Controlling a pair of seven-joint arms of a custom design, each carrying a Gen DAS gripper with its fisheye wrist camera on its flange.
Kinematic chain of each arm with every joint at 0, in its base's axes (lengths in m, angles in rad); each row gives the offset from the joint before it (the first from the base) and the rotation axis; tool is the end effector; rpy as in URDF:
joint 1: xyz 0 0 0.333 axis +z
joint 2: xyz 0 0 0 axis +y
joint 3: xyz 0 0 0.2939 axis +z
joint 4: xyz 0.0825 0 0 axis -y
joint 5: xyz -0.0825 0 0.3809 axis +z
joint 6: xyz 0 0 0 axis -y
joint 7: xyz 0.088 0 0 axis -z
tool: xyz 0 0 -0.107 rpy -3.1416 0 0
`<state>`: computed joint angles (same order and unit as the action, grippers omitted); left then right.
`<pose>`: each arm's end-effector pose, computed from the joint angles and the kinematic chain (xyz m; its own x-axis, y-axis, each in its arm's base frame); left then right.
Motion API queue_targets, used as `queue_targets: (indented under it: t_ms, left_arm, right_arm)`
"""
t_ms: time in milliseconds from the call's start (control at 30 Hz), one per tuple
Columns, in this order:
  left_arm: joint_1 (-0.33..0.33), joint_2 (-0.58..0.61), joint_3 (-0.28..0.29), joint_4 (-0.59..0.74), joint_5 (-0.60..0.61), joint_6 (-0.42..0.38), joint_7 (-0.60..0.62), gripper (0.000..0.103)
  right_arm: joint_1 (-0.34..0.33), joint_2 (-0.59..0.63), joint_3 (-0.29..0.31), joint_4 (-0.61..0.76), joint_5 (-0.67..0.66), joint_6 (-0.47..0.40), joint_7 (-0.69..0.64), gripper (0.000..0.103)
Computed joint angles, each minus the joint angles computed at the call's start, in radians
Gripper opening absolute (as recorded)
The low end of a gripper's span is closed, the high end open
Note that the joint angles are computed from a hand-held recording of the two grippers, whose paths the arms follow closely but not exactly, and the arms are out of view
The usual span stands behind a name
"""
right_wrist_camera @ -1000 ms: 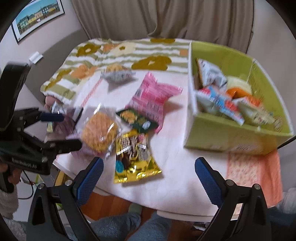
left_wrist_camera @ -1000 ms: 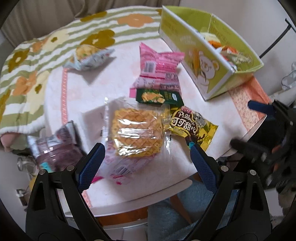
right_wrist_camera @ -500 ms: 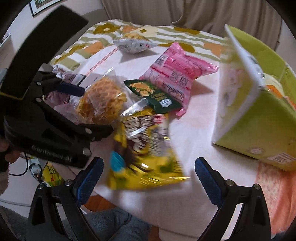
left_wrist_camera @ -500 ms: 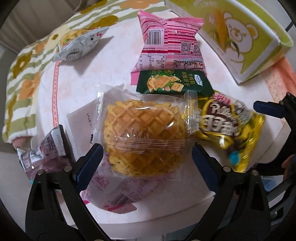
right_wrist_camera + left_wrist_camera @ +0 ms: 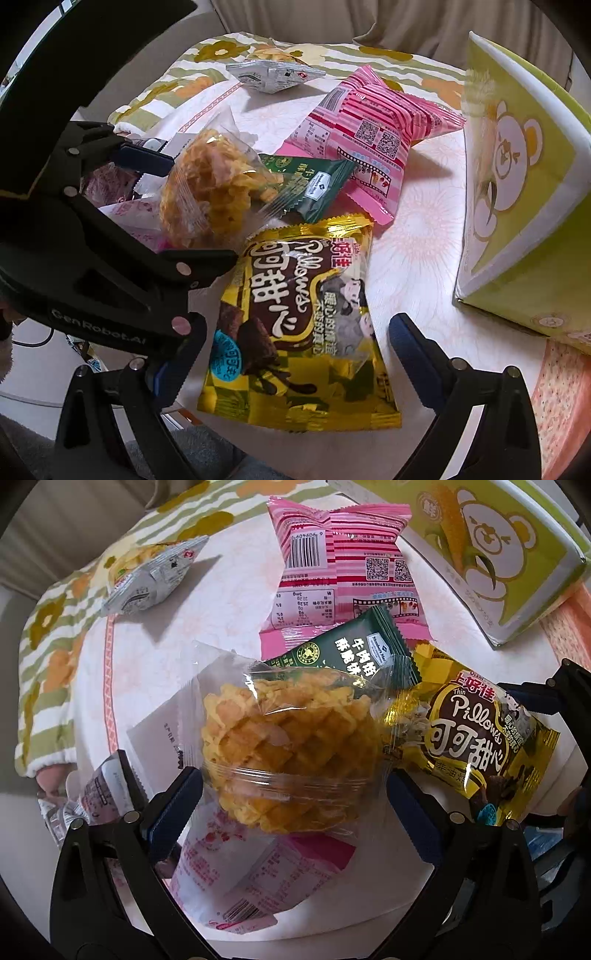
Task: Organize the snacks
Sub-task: 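Grasp the waffle cake packet with the left tool while the right tool grasps the gold Pillows bag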
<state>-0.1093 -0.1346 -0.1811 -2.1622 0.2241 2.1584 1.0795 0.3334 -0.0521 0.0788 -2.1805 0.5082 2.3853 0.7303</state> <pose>0.5026 -0.1428 0.4467 0.1020 -0.9844 -0.1432 -0.9762 -0.0714 -0.2046 0.4991 0.2236 0.4190 0.8089 -0.5709 -0.1409 -0.5705 -0.7039 -0.4232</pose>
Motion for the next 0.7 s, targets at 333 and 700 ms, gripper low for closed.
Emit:
queue_targets:
  t_ms: [333, 700]
  left_arm:
    - [0.011, -0.036, 0.009, -0.038, -0.015, 0.038, 0.013, 0.077]
    - [0.03, -0.127, 0.017, -0.102, -0.078, 0.092, 0.006, 0.073]
  right_arm:
    - [-0.004, 0.018, 0.004, 0.008, 0.023, 0.021, -0.01, 0.098]
    - [0.001, 0.021, 0.01, -0.002, 0.037, 0.082, 0.029, 0.097]
